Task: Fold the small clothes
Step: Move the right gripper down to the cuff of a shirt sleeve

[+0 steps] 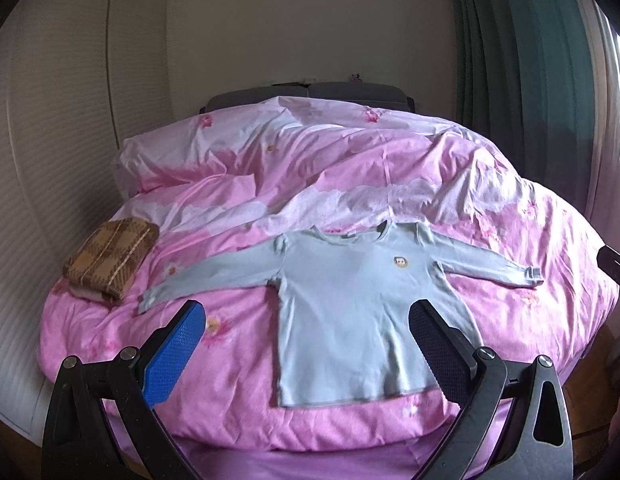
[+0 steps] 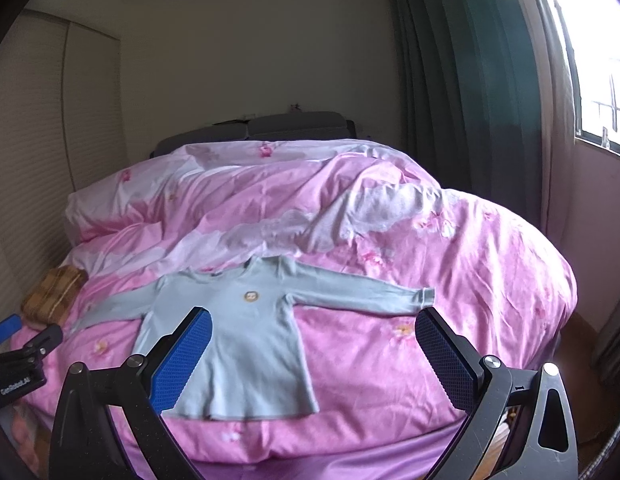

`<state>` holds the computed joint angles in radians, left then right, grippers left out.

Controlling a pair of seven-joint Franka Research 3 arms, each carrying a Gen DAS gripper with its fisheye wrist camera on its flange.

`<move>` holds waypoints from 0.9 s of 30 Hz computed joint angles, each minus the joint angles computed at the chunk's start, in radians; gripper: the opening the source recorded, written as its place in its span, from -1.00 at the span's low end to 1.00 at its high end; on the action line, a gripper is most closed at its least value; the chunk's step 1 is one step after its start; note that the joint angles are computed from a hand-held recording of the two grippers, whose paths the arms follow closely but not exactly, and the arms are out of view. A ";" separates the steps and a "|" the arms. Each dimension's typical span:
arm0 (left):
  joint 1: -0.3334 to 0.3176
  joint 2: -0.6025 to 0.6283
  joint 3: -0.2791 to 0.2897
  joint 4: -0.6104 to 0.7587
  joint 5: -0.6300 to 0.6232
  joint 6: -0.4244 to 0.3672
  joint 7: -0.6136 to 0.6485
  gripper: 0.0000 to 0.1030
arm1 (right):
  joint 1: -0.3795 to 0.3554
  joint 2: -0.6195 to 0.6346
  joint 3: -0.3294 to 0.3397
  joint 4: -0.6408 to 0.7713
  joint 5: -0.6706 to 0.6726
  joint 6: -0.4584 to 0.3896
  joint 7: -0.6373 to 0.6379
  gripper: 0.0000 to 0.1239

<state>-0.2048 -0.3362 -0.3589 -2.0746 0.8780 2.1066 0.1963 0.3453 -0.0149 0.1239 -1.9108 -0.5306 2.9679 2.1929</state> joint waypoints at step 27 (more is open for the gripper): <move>-0.188 0.837 0.231 0.789 0.095 0.109 0.084 1.00 | -0.048 0.613 -0.143 0.581 0.430 -0.149 -0.021 -0.05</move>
<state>-0.3932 0.5011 -0.1280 -1.2858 0.9729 2.2160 0.2800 0.2973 0.5977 -0.0189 -1.3297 -0.1006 2.8193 2.1717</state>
